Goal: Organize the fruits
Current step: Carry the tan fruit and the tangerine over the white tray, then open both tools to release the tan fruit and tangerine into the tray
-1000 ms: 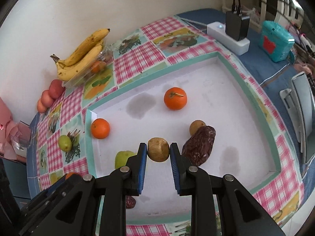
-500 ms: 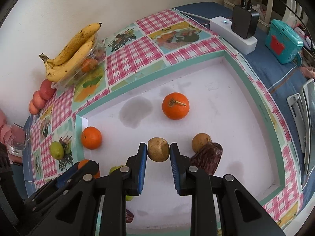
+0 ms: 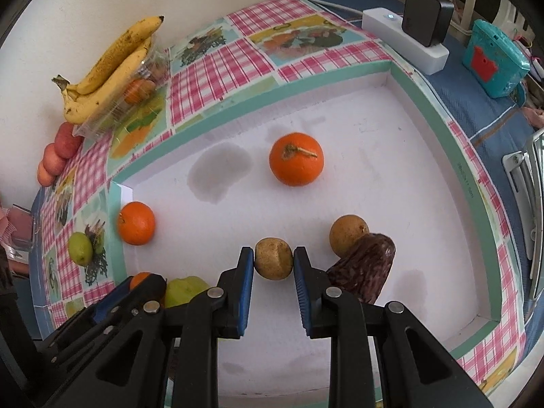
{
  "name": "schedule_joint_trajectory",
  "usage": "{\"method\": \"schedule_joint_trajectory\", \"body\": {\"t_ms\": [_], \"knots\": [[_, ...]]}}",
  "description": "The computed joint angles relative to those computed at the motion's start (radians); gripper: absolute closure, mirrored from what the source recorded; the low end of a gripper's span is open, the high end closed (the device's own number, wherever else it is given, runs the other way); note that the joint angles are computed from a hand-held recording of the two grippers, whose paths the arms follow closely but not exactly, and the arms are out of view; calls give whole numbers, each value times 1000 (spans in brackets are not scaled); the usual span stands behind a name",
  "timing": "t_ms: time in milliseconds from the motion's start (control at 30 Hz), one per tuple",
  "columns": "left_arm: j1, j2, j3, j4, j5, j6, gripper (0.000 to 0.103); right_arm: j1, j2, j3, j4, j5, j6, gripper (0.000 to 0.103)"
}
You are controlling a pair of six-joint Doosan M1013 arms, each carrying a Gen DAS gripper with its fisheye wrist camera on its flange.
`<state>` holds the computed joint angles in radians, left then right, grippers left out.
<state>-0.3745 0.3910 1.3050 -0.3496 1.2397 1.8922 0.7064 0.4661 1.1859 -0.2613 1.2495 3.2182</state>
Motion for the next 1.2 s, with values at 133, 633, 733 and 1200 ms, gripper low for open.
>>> {"method": "schedule_joint_trajectory", "body": {"t_ms": [133,633,733,1200], "knots": [[-2,5,-4,0,8,-8,65,1,-1,-1,-4,4,4,78],[-4,-3,-12,-6,18,11,60,7,4,-17,-29,34,-5,75],[-2,-9,-11,-14,19,20,59,10,2,-18,-42,39,0,70],[30,-22,-41,90,23,-83,35,25,5,-51,-99,82,-17,43]]}}
